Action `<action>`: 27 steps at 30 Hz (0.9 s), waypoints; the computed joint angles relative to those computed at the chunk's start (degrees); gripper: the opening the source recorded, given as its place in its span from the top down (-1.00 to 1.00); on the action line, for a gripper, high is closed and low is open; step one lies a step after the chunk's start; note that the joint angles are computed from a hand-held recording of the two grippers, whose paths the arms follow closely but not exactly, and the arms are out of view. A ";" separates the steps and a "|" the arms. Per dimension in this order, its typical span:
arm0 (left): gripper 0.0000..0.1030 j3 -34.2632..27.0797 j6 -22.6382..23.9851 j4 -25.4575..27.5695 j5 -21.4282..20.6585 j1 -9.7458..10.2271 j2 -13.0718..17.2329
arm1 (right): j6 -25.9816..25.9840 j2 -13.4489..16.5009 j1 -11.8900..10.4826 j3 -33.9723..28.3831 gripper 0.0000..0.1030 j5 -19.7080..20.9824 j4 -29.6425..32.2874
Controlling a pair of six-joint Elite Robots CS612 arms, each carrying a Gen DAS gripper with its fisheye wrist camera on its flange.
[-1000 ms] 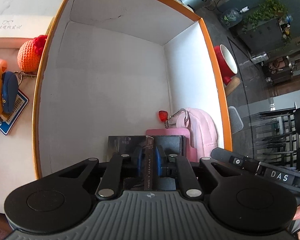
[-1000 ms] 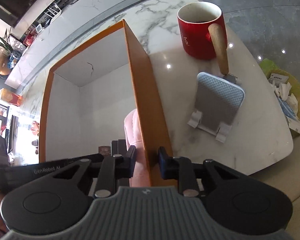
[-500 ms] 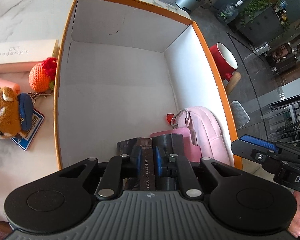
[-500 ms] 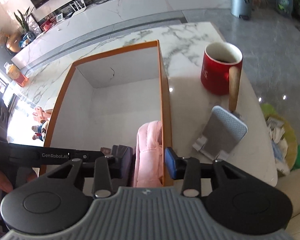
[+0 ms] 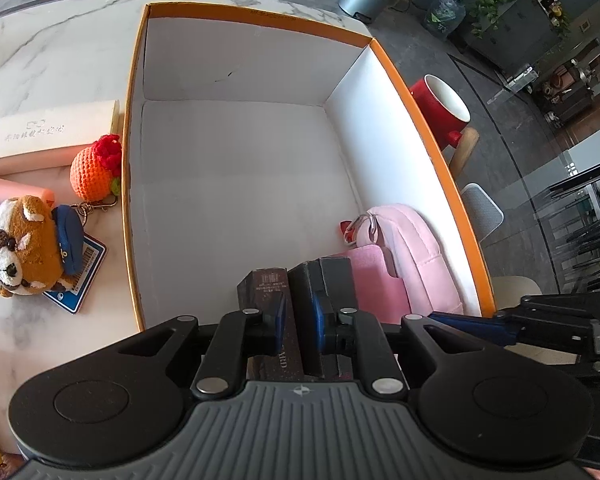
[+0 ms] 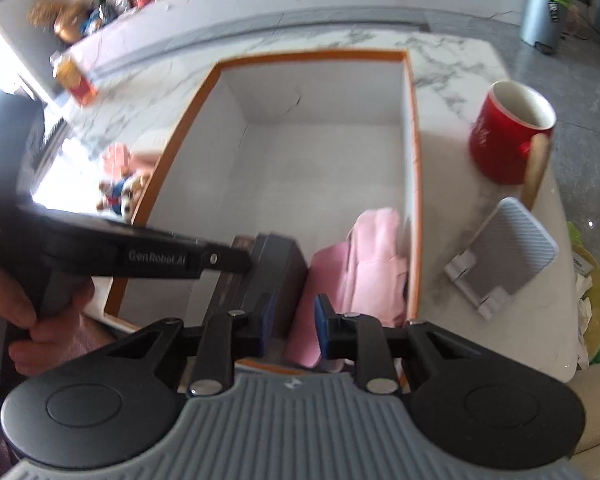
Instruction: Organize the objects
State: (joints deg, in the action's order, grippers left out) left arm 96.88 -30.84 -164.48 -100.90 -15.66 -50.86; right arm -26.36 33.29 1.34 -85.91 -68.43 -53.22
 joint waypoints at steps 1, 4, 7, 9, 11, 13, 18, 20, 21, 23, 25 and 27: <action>0.65 0.05 -0.02 -0.25 -0.29 0.08 0.06 | -0.17 -0.06 0.31 0.56 0.54 -0.85 0.09; 0.65 0.02 -0.13 -0.67 -0.91 0.21 0.26 | -0.09 -0.17 1.35 2.12 0.50 -4.48 -0.47; 0.67 0.04 -0.09 -0.92 -1.58 0.42 0.37 | -0.16 0.10 2.16 2.55 0.31 -7.97 -1.99; 0.69 0.10 -0.05 -1.02 -1.78 0.49 0.37 | -1.28 0.06 2.91 2.62 0.30 -11.23 -2.78; 0.71 0.21 0.12 -1.37 -2.01 0.55 0.39 | -3.60 0.27 3.76 2.33 0.30 -14.82 -4.02; 0.76 0.36 0.23 -1.77 -2.28 0.64 0.40 | -5.32 0.33 4.59 2.60 0.30 -18.47 -4.95; 0.91 0.63 0.48 -3.14 -4.32 1.21 0.64 | -7.08 -1.18 6.20 6.46 0.27 -24.76 -3.93; 0.95 0.66 0.64 -3.90 -5.58 1.46 0.84 | -6.35 -2.00 6.52 7.99 0.12 -25.69 -3.39; 0.94 0.66 0.72 -4.27 -6.36 1.57 0.96 | -5.94 -2.39 6.59 8.71 0.05 -25.68 -3.08; 0.94 0.54 0.98 -4.56 -7.42 1.71 1.14 | -6.54 -2.46 7.01 9.30 -0.06 -27.52 -3.35; 0.94 0.36 1.14 -4.59 -7.99 1.78 1.29 | -6.70 -2.40 7.28 9.62 -0.17 -28.74 -3.77; 0.94 0.24 1.01 -4.90 -8.45 1.86 1.48 | -6.47 -2.42 7.36 9.69 -0.23 -28.97 -3.65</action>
